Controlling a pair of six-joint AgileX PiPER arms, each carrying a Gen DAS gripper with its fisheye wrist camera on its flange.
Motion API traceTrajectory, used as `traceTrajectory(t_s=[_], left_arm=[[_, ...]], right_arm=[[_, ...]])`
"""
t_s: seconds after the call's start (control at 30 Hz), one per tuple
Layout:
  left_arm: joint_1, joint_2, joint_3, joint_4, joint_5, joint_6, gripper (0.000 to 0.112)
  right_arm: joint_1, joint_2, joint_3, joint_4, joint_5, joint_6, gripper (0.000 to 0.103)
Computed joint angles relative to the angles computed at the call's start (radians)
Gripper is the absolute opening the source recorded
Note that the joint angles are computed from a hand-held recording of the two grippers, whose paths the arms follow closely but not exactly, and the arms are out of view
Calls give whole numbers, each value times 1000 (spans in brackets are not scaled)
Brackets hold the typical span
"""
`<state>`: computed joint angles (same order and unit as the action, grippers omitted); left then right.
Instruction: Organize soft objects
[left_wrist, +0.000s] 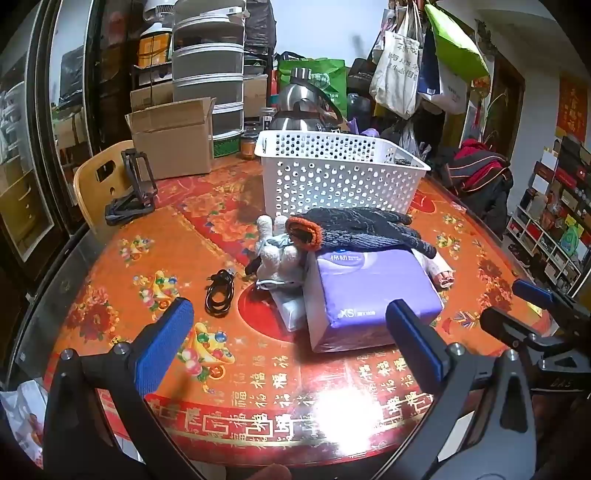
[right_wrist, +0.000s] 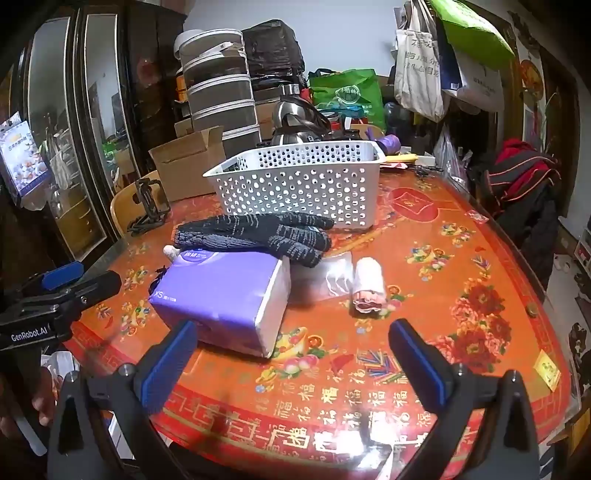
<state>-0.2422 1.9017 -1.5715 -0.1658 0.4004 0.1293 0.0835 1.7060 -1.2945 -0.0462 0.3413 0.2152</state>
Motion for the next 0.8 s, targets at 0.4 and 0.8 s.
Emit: traceTrajectory(t_s=[0.4,0.8], left_arm=[[-2,13,-19,-4,30,3,103],[-7,15,-20,1,34,-3,103]], right_arm=[[2,9,-18,0,24,-4,103],[-2,13,-13,30,17,-36,103]])
